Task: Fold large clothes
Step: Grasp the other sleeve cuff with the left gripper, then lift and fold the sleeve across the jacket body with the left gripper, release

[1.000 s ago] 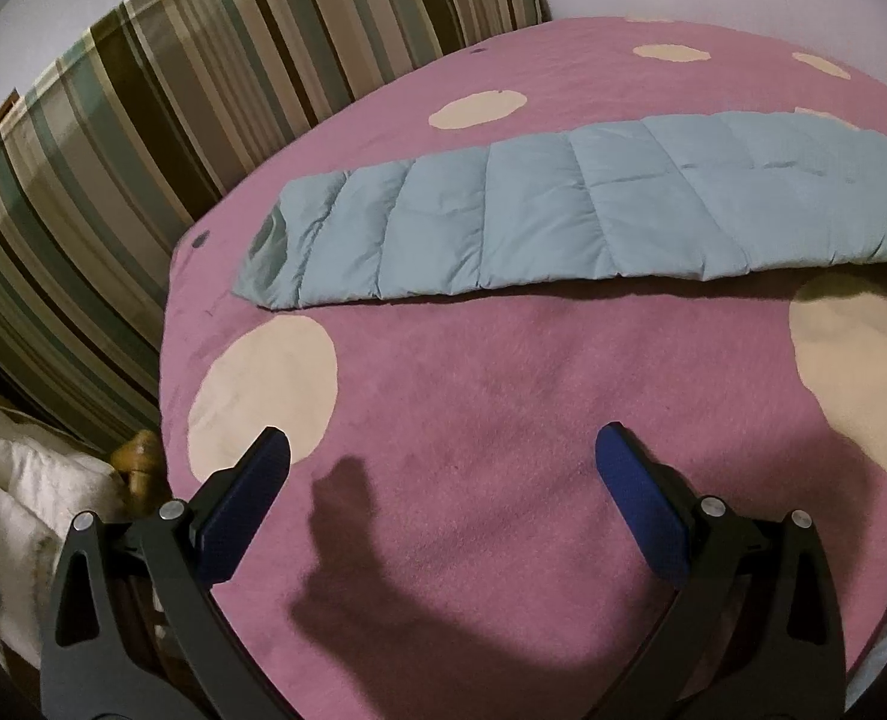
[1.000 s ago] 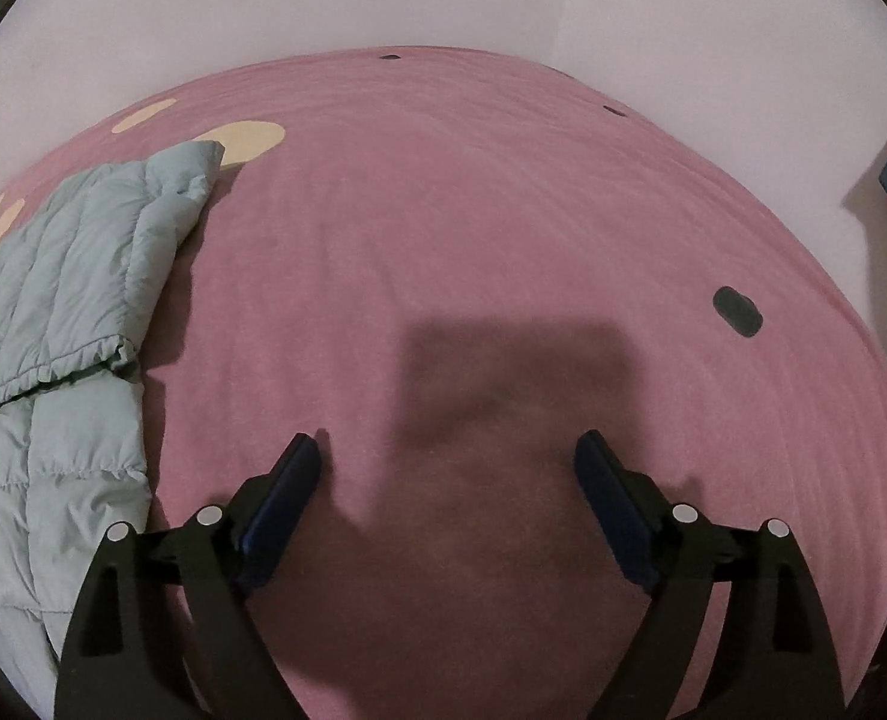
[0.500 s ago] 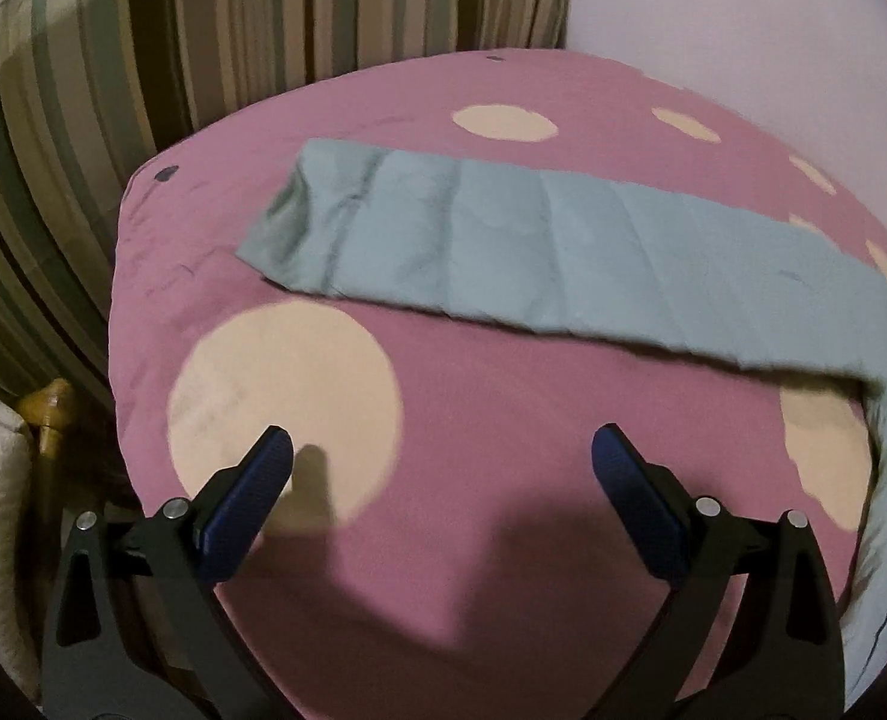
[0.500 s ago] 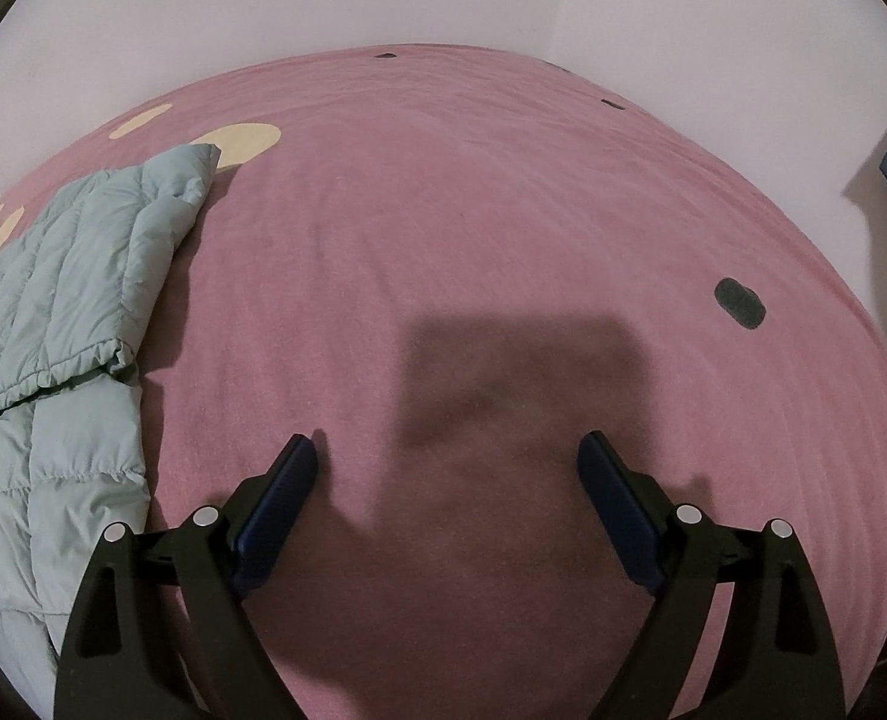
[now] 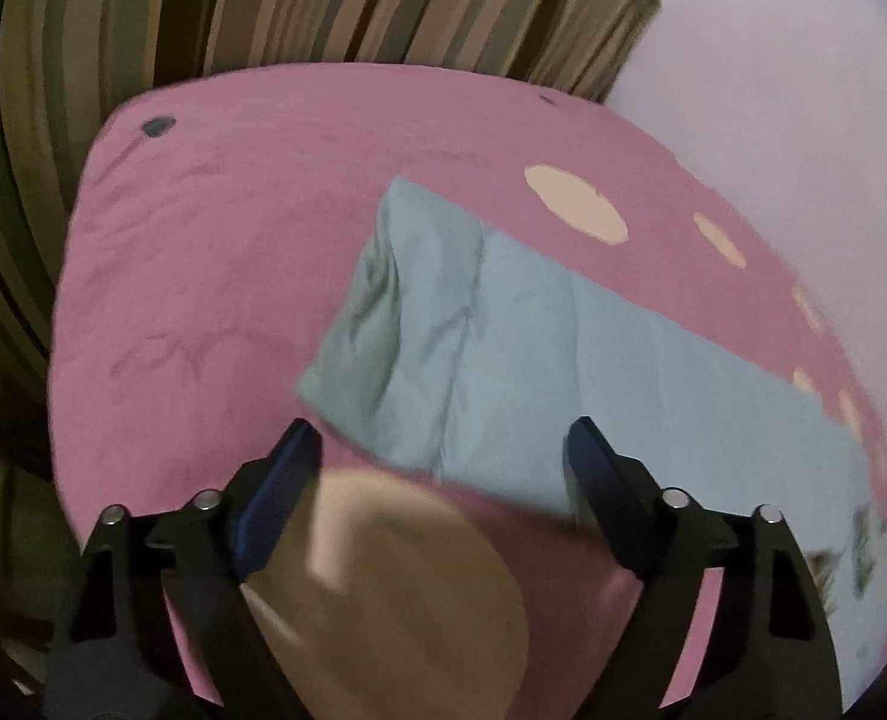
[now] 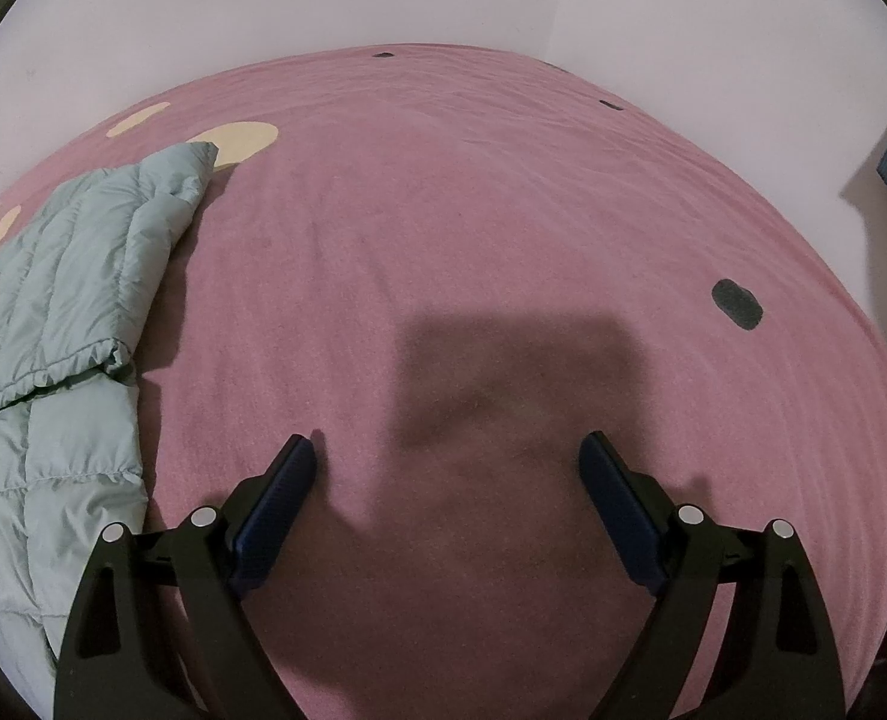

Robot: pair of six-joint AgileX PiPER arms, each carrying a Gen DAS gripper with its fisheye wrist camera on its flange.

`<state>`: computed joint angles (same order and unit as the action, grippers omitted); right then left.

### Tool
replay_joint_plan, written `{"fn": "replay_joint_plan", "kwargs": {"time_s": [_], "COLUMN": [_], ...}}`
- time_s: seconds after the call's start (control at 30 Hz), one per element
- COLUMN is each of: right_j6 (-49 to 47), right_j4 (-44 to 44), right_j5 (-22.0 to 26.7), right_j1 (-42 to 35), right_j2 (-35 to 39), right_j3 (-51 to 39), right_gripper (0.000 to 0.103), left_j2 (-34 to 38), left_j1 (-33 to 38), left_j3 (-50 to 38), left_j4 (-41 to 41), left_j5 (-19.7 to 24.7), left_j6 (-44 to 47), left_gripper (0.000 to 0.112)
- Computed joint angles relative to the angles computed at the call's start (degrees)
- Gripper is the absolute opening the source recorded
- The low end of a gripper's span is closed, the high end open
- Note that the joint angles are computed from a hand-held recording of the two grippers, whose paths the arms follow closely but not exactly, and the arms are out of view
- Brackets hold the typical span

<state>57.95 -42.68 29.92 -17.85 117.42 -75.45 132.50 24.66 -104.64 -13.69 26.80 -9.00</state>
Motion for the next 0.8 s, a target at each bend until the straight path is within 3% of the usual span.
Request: {"fn": "replay_joint_plan", "kwargs": {"time_s": [0.17, 0.27, 0.33, 0.37, 0.63, 0.8], "right_j6": [-0.43, -0.61, -0.5, -0.4, -0.31, -0.63], "right_j4": [0.21, 0.18, 0.09, 0.04, -0.05, 0.36], "right_j5": [0.02, 0.16, 0.29, 0.34, 0.3, -0.04], "right_j1": [-0.16, -0.21, -0.19, -0.18, -0.21, -0.45], "right_j2": [0.05, 0.11, 0.11, 0.09, 0.05, -0.04], "right_j3": [-0.18, -0.33, -0.37, -0.35, -0.28, -0.19], "right_gripper": [0.089, 0.089, 0.09, 0.09, 0.09, 0.09], "left_j2": [3.13, 4.37, 5.16, 5.63, 5.79, 1.0], "left_j1": [2.94, 3.49, 4.22, 4.56, 4.25, 1.32], "left_j3": [-4.27, -6.28, -7.3, -7.81, -8.68, -4.67], "left_j4": [-12.17, -13.57, -17.9, -19.25, -21.16, -19.56], "left_j5": [-0.28, 0.25, 1.39, 1.95, 3.35, 0.74], "left_j6": [8.64, 9.44, 13.28, 14.12, 16.98, 18.2], "left_gripper": [0.074, 0.061, 0.045, 0.044, 0.01, 0.007]}}
